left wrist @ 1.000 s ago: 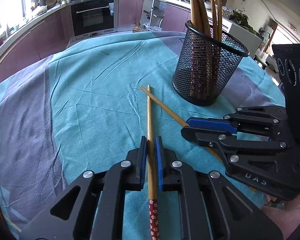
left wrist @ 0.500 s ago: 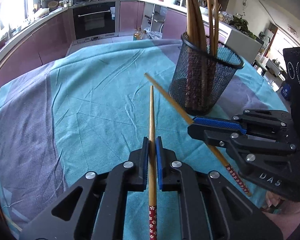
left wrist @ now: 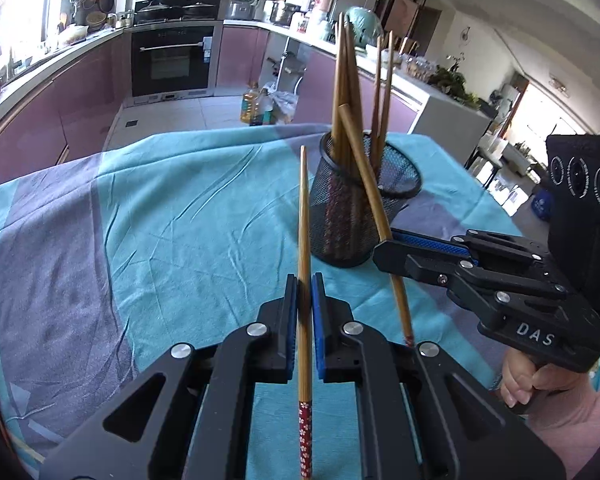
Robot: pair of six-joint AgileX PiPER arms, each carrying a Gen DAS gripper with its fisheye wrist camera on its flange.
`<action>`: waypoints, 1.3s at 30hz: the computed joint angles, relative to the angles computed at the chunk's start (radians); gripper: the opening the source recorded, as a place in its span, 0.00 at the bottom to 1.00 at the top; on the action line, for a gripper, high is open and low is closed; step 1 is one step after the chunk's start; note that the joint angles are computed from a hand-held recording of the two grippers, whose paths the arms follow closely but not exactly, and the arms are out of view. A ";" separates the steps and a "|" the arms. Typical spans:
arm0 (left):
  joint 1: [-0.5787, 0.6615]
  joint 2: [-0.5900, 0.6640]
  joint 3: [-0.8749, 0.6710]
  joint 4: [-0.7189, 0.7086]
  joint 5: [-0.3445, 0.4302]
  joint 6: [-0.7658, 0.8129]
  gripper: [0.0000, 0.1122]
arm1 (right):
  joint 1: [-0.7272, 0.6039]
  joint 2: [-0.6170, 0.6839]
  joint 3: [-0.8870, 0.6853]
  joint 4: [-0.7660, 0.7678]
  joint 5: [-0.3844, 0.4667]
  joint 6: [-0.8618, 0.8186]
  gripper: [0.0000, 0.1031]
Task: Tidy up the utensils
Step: 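Lift both held chopsticks upright and carry them over the mesh cup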
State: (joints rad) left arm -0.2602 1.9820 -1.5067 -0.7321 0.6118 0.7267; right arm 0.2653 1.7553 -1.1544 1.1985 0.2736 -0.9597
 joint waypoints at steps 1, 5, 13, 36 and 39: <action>0.002 -0.007 0.002 -0.006 0.002 0.005 0.07 | -0.004 -0.007 0.006 0.027 0.001 -0.026 0.06; 0.019 -0.044 0.032 -0.060 0.009 0.060 0.07 | -0.017 -0.035 0.024 0.105 0.003 -0.100 0.06; 0.027 -0.097 0.056 -0.110 0.018 0.098 0.07 | -0.035 -0.074 0.047 0.209 0.008 -0.199 0.06; 0.039 -0.132 0.024 -0.194 0.019 0.152 0.07 | -0.048 -0.126 0.042 0.297 -0.043 -0.311 0.06; 0.039 -0.121 0.005 -0.186 0.020 0.144 0.07 | -0.044 -0.128 0.044 0.307 -0.053 -0.323 0.06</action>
State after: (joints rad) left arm -0.2215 1.8611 -1.5019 -0.9178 0.6317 0.8711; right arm 0.2217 1.6269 -1.1103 1.5056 0.2210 -1.2826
